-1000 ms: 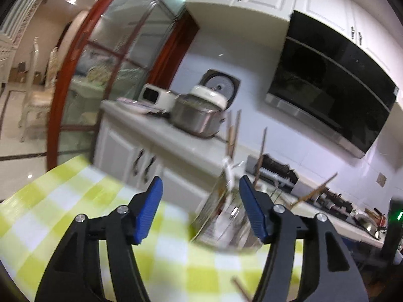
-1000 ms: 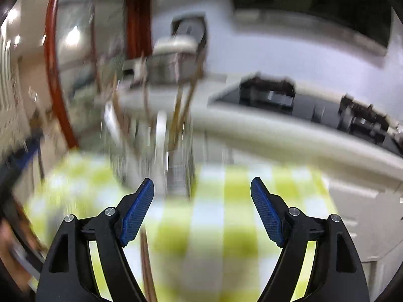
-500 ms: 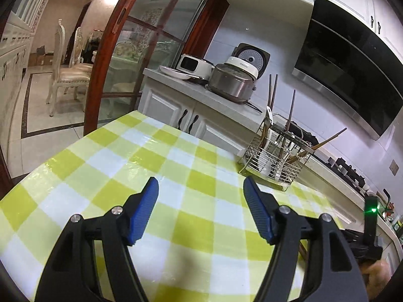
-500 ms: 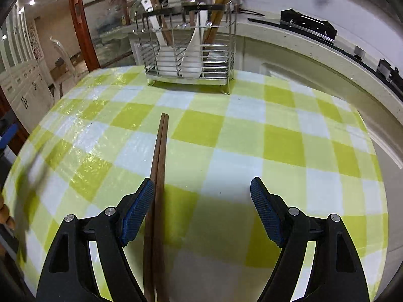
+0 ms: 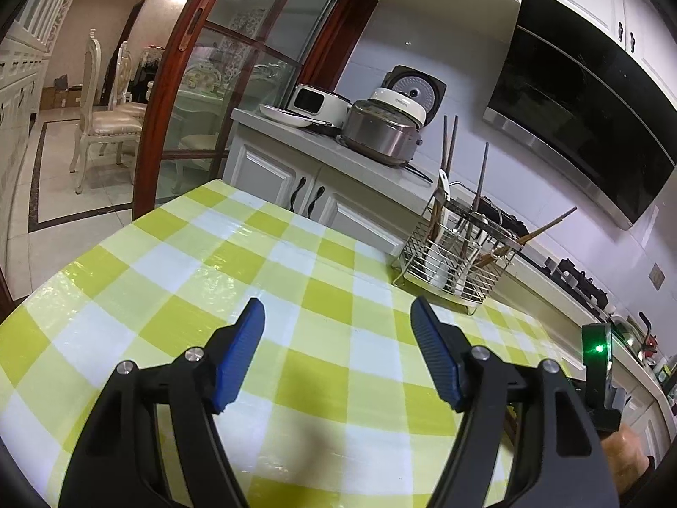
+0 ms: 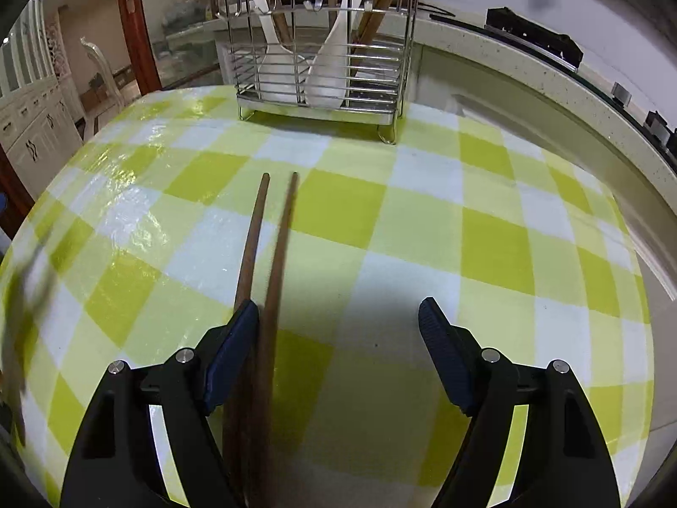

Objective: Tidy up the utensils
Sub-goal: 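Move both tools to the table toward the remaining wooden chopsticks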

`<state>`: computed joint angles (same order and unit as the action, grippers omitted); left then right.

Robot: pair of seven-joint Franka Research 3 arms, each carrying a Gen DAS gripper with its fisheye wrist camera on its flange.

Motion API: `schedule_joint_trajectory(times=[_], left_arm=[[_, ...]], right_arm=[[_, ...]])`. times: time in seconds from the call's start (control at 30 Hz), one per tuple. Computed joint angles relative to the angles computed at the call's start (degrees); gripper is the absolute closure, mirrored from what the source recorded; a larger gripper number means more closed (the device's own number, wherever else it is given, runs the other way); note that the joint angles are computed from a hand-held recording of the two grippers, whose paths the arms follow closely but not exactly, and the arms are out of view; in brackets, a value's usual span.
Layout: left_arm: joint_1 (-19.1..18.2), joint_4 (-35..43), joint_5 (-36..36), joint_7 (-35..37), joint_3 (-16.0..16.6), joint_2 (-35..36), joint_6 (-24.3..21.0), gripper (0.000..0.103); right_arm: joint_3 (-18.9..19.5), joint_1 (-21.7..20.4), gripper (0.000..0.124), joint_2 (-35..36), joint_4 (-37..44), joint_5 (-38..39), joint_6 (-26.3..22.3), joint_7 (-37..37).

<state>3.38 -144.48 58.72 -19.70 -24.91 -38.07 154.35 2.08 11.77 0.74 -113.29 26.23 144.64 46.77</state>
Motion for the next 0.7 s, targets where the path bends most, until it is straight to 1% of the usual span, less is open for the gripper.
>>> schedule_joint_trajectory(times=[0.07,0.13,0.17,0.23,0.37,0.43,0.57,0.63,0.7], left_arm=[[-0.17,0.65,-0.07,0.55,0.06,0.87,0.14,0.034],[-0.58,1.62,-0.24,2.0,0.43,2.38,0.47,0.033],[-0.79,2.02,-0.39,2.51,0.46,3.08,0.49,0.033],[-1.43,3.34,-0.95,4.02,0.75,5.12,0.58,0.033],[-4.22,7.28,-4.2,9.36,2.35,11.14,1.22,0.033],[-5.13,10.1,-4.7,11.21,2.51,14.95,2.41,0.033],[-8.84,16.49,-8.15,18.18,4.28,23.17,3.66,0.035],[-11.35,20.56,-11.94,23.19,5.59,27.78,3.17,0.04],[-14.02,24.92,-17.56,29.45,6.89,32.23,0.65,0.05]], right_arm=[[-0.11,-0.1,0.055,0.42,0.44,-0.18,0.33,0.48],[-0.3,-0.41,0.071,0.77,1.1,0.28,-0.26,0.16],[-0.41,-0.61,0.075,0.74,1.23,0.44,-0.45,-0.18],[-0.63,-0.91,0.088,0.79,1.3,-0.48,0.06,0.31],[-1.31,-2.17,0.1,0.86,1.61,1.14,-1.13,-1.13],[-1.6,-2.73,0.108,0.53,1.29,1.67,-1.36,-1.72],[-2.2,-3.87,0.109,0.57,1.36,3.38,-1.99,-2.19],[-2.43,-4.38,0.11,0.71,1.7,3.83,-2.68,-2.05],[-2.63,-4.85,0.11,0.96,2.15,4.15,-3.27,-1.83]])
